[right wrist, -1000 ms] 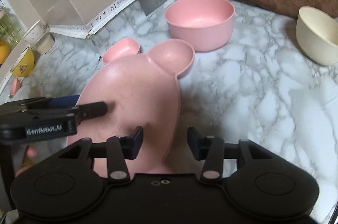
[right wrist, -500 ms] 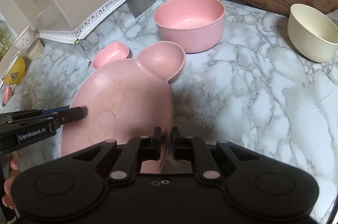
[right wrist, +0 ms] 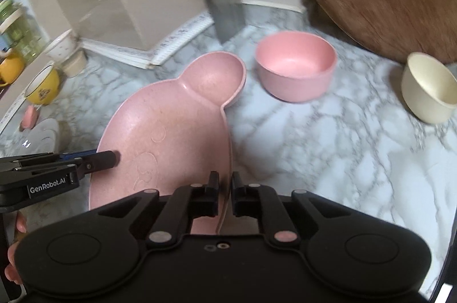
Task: Organize plates and bowls
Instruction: 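Lift the pink pig plate and carry it toward the stacked white plates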
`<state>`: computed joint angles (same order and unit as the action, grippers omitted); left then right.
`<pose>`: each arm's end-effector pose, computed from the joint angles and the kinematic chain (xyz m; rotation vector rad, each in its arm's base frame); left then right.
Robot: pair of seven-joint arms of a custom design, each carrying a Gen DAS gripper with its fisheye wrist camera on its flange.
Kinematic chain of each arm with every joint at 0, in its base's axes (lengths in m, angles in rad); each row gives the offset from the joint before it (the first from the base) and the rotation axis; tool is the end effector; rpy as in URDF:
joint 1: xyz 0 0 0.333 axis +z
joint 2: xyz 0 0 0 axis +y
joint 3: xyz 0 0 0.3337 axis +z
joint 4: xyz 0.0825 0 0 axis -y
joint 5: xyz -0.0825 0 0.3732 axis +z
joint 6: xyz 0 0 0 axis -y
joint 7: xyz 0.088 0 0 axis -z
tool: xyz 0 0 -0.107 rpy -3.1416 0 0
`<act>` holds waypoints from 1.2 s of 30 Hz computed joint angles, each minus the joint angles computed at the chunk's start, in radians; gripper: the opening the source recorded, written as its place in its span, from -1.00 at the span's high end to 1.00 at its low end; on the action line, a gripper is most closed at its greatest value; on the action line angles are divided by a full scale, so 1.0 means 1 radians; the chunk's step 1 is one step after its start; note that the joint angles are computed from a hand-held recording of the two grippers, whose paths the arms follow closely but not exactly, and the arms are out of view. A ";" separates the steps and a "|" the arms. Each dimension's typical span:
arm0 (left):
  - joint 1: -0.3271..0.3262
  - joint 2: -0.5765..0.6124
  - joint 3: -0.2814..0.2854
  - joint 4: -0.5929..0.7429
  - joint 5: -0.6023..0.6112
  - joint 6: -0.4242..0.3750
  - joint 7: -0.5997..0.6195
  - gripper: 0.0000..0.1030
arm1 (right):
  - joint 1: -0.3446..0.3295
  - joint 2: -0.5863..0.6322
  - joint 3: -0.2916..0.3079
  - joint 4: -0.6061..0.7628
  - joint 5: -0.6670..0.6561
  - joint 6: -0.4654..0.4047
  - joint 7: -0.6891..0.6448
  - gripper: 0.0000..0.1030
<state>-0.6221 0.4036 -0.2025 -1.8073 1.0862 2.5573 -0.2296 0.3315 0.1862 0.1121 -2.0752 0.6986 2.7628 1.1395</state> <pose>0.4558 -0.4907 0.3796 -2.0019 1.6705 -0.8498 0.5595 0.2327 0.4125 -1.9994 1.5104 -0.0324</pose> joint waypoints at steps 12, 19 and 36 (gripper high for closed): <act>0.048 -0.223 -0.058 -0.248 0.012 -0.123 -0.186 0.70 | 0.059 0.050 0.044 0.132 -0.025 -0.055 -0.053 0.81; 0.094 -0.342 -0.106 -0.371 -0.024 -0.190 -0.247 0.70 | 0.099 0.108 0.064 0.235 -0.034 -0.088 -0.072 0.81; 0.197 -0.509 -0.131 -0.553 -0.123 -0.264 -0.241 0.70 | 0.205 0.300 0.085 0.521 -0.103 -0.166 -0.014 0.81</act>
<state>-0.4247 -0.1055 -0.3340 -2.3600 0.9634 2.2937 -0.4704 0.5364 0.4861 0.1973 -1.5542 0.5955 2.5966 1.1253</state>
